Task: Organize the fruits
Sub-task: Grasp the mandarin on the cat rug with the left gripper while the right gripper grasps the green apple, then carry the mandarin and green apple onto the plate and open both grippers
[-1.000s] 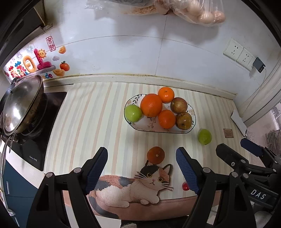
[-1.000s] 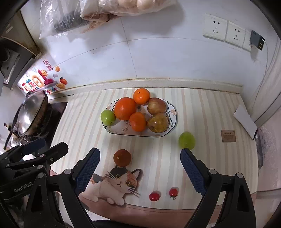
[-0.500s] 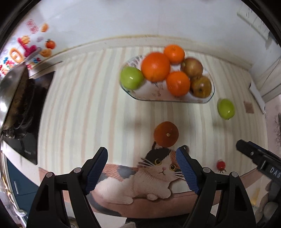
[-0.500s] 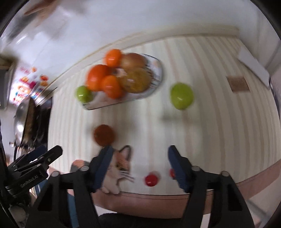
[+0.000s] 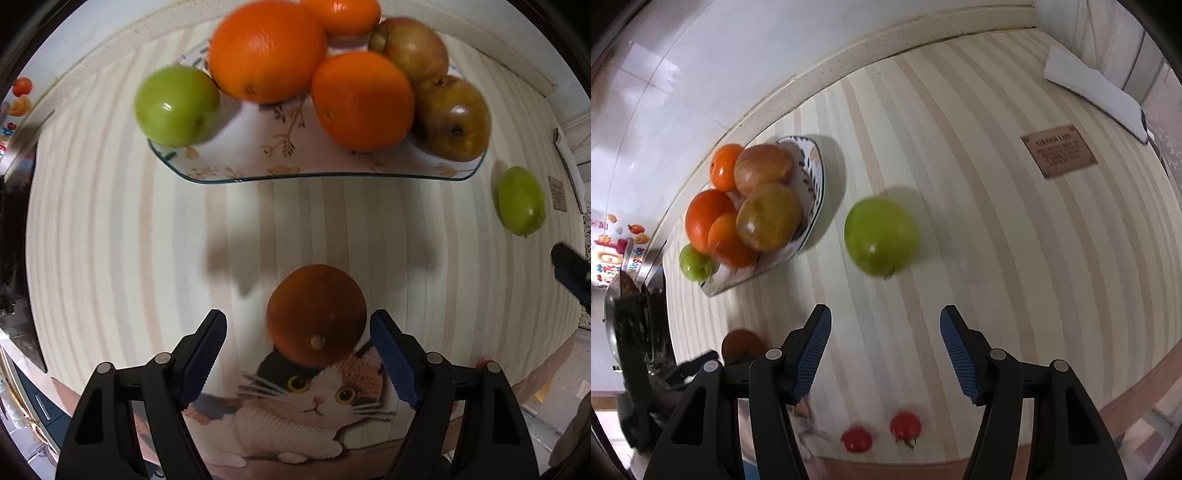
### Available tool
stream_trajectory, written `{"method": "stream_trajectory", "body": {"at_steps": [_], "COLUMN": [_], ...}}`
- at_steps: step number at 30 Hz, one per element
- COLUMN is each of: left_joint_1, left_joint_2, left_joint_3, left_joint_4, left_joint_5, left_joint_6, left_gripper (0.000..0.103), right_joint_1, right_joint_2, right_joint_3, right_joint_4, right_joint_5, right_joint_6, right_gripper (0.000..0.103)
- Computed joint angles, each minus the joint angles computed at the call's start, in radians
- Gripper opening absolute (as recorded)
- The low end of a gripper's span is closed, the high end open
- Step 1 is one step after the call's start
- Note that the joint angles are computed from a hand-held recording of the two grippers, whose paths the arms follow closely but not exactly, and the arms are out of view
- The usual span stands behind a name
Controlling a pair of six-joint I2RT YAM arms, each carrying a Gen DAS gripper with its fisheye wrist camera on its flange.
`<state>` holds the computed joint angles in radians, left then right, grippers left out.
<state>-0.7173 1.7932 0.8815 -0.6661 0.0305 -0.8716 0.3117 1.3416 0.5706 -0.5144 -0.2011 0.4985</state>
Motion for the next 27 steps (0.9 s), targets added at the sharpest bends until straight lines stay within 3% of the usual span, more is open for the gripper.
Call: {"method": "stream_trajectory", "body": {"at_steps": [2, 3, 4, 10, 18, 22, 27], "left_joint_1": [0.01, 0.012, 0.01, 0.011, 0.103, 0.101, 0.094], "left_joint_2": [0.009, 0.007, 0.008, -0.049, -0.088, -0.102, -0.122], "left_joint_3": [-0.018, -0.027, -0.028, -0.079, -0.148, -0.154, -0.115], "left_joint_4": [0.039, 0.053, 0.052, 0.037, 0.07, 0.074, 0.039], "left_joint_5": [0.014, 0.02, 0.016, -0.02, 0.009, 0.004, -0.018], "left_joint_6": [0.0, -0.002, -0.007, -0.02, 0.016, -0.002, -0.001], "left_gripper": [0.067, 0.056, 0.053, 0.052, 0.052, 0.052, 0.051], "right_joint_1": [-0.014, -0.017, -0.025, -0.037, 0.005, 0.031, 0.075], "right_joint_2": [0.062, 0.103, 0.132, 0.285, 0.424, 0.457, 0.459], "right_joint_3": [0.024, 0.046, 0.061, 0.15, 0.245, 0.251, 0.253], "right_joint_4": [0.031, 0.036, 0.043, 0.089, 0.116, 0.147, 0.165], "right_joint_5": [-0.012, -0.01, -0.01, 0.009, -0.016, -0.039, 0.0], "right_joint_6": [-0.001, -0.008, -0.015, -0.052, -0.056, -0.05, -0.047], "right_gripper": [0.065, 0.065, 0.065, 0.065, 0.065, 0.058, 0.058]}}
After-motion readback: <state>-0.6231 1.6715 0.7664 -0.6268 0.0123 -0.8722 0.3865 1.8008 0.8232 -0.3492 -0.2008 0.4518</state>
